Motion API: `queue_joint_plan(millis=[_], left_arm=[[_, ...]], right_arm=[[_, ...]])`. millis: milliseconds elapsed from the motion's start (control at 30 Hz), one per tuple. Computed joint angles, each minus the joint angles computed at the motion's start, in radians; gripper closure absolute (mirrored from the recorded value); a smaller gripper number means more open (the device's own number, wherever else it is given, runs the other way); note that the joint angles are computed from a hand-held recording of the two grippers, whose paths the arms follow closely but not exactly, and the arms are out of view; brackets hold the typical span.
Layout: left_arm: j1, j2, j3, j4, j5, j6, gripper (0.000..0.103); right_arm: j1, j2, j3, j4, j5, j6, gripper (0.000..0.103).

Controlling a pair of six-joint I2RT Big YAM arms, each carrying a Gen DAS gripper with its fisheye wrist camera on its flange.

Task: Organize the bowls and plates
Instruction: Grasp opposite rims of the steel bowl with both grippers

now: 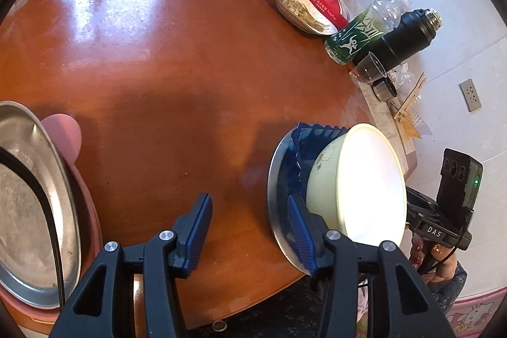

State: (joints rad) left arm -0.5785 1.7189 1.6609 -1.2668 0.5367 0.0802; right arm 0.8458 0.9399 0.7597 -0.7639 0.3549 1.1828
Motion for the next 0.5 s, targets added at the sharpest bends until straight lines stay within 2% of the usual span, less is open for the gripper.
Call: queue_joint_plan(millis=[333,500], left_arm=[[-0.002,0.026,0.008,-0.015,0.034,0.005,0.054],[-0.011,0.037,0.014,-0.020,0.025,0.008,0.055]], right_arm=[[-0.032,0.010,-0.011,0.045,-0.060,-0.045,0.067],[-0.051,0.014,-0.016,0.066,-0.091,-0.063,0.068]])
